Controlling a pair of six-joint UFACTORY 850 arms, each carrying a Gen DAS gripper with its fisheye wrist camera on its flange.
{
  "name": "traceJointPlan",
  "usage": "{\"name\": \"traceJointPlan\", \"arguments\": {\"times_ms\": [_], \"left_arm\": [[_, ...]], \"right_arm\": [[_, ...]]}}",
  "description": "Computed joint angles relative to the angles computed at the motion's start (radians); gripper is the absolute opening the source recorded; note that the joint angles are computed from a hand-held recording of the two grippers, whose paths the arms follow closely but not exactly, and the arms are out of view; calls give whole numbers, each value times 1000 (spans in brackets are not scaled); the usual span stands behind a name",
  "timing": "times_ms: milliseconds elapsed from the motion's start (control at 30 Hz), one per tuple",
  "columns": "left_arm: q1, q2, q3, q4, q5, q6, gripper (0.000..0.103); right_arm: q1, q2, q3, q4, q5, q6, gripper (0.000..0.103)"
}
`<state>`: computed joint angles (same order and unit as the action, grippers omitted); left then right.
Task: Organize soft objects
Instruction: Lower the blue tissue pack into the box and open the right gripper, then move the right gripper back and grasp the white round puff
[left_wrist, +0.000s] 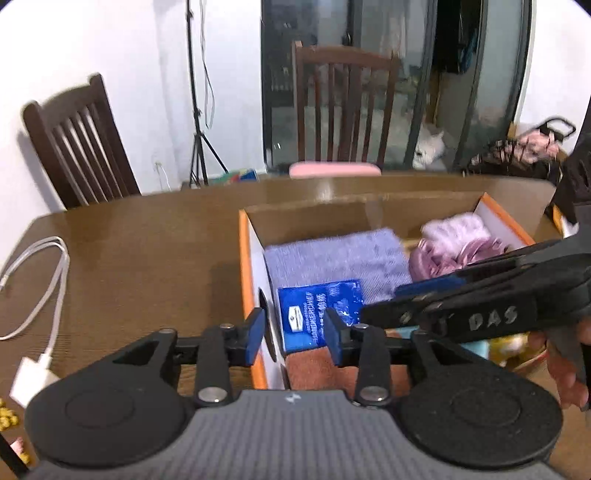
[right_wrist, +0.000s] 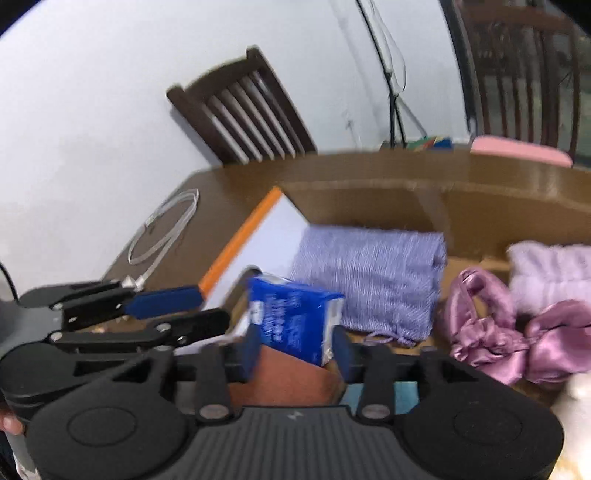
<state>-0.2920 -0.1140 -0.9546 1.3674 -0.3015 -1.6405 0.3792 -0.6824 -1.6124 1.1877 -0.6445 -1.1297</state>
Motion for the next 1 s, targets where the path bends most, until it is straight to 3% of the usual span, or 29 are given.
{"name": "traceJointPlan", "arguments": {"times_ms": [200, 367, 500, 667, 733, 1000], "left_arm": [[-70, 177, 80, 83, -97, -67, 53], [-173, 310, 153, 188, -218, -154, 71], [-282, 382, 207, 242, -359, -215, 82], [-446, 473, 340, 327, -560, -416, 96], [-523, 503, 399, 321, -616, -484, 97], [-829, 562, 598, 210, -792, -722, 103]], "right_arm": [[-43, 240, 211, 156, 95, -190, 47], [-87, 472, 416, 379, 196, -523, 65], [-114, 613, 559, 603, 246, -797, 69], [-153, 767, 762, 930, 158, -1101, 83], [-172, 829, 855, 995, 95, -1174, 83], [-216, 1002, 1184, 988, -87, -1233, 89]]}}
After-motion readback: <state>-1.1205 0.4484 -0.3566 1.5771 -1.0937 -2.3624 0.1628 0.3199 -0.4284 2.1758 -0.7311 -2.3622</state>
